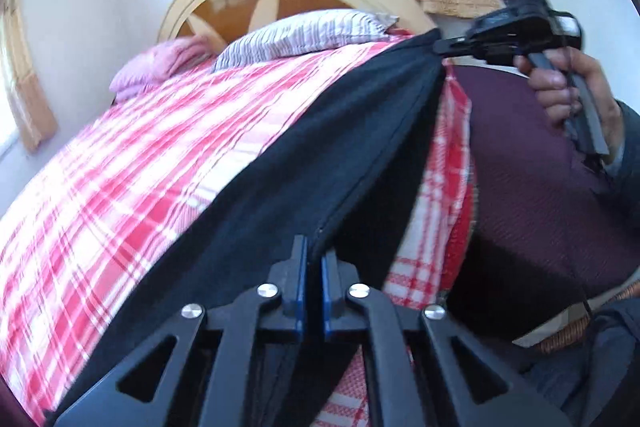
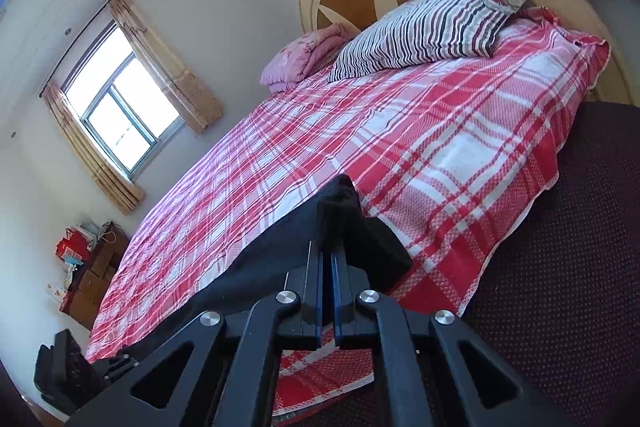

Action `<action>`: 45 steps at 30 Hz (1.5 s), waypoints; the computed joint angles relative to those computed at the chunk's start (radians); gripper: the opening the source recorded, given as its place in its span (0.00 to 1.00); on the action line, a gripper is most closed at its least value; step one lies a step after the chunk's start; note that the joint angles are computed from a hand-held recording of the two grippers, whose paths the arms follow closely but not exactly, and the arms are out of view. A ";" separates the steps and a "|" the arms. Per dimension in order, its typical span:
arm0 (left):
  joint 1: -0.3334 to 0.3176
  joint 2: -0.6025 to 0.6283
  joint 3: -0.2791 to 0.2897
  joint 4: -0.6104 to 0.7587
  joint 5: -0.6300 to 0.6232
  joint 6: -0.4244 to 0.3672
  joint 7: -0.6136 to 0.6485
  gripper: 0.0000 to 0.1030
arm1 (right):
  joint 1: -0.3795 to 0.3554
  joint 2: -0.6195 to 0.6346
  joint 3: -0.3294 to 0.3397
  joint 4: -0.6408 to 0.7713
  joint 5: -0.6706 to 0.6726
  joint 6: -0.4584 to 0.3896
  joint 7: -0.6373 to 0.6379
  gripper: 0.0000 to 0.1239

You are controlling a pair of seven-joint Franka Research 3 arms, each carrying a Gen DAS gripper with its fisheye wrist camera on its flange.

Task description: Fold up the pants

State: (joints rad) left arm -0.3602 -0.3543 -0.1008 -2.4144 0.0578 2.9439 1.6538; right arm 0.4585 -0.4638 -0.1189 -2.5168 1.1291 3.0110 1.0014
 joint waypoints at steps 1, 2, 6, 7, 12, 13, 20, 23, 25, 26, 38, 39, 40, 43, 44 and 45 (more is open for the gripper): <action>-0.029 -0.001 0.019 0.002 -0.020 -0.018 0.029 0.07 | -0.037 0.005 0.026 -0.004 -0.047 -0.013 0.051 0.02; -0.041 0.007 0.025 0.009 -0.032 -0.037 0.047 0.07 | -0.064 0.010 0.039 -0.006 -0.084 -0.032 0.094 0.02; -0.067 0.044 0.038 0.022 -0.118 -0.080 0.117 0.07 | -0.112 0.033 0.030 0.003 -0.169 -0.135 0.173 0.03; -0.056 0.042 0.029 0.023 -0.123 -0.076 0.117 0.07 | -0.118 0.039 0.028 0.008 -0.183 -0.156 0.177 0.03; -0.007 -0.022 -0.013 -0.027 -0.077 -0.047 0.093 0.52 | -0.194 0.016 0.098 -0.016 -0.290 -0.101 0.269 0.11; -0.008 -0.044 -0.008 -0.056 -0.068 -0.011 0.095 0.58 | -0.266 0.001 0.167 -0.030 -0.314 -0.068 0.300 0.11; 0.049 -0.131 0.020 -0.143 -0.003 0.042 -0.013 0.68 | -0.003 -0.058 0.036 -0.078 -0.432 0.112 0.325 0.12; 0.086 -0.101 0.007 -0.127 0.027 -0.038 -0.067 0.68 | 0.219 -0.018 -0.064 -0.030 -0.414 0.038 0.162 0.12; 0.088 -0.090 0.004 -0.132 0.041 -0.064 -0.074 0.68 | 0.216 0.034 -0.012 -0.001 -0.455 -0.038 0.144 0.12; 0.077 -0.084 0.014 -0.134 0.032 -0.053 -0.072 0.68 | 0.174 0.062 0.041 0.012 -0.493 -0.083 0.159 0.13; 0.286 -0.168 -0.092 -0.163 0.190 -0.101 -0.335 0.77 | 0.074 0.109 0.146 0.034 -0.417 -0.105 0.070 0.17; 0.297 -0.175 -0.087 -0.165 0.200 -0.118 -0.362 0.77 | 0.069 0.108 0.161 0.032 -0.411 -0.077 0.089 0.30; 0.300 -0.178 -0.080 -0.168 0.208 -0.125 -0.382 0.77 | 0.073 0.104 0.166 0.035 -0.408 -0.067 0.094 0.37; 0.328 -0.184 -0.083 -0.176 0.250 -0.140 -0.446 0.77 | 0.056 0.129 0.205 0.068 -0.463 -0.044 0.131 0.49; 0.337 -0.181 -0.087 -0.173 0.264 -0.152 -0.465 0.77 | 0.049 0.142 0.218 0.081 -0.491 -0.035 0.144 0.49; 0.337 -0.178 -0.084 -0.173 0.270 -0.160 -0.480 0.77 | 0.042 0.159 0.232 0.095 -0.520 -0.022 0.159 0.49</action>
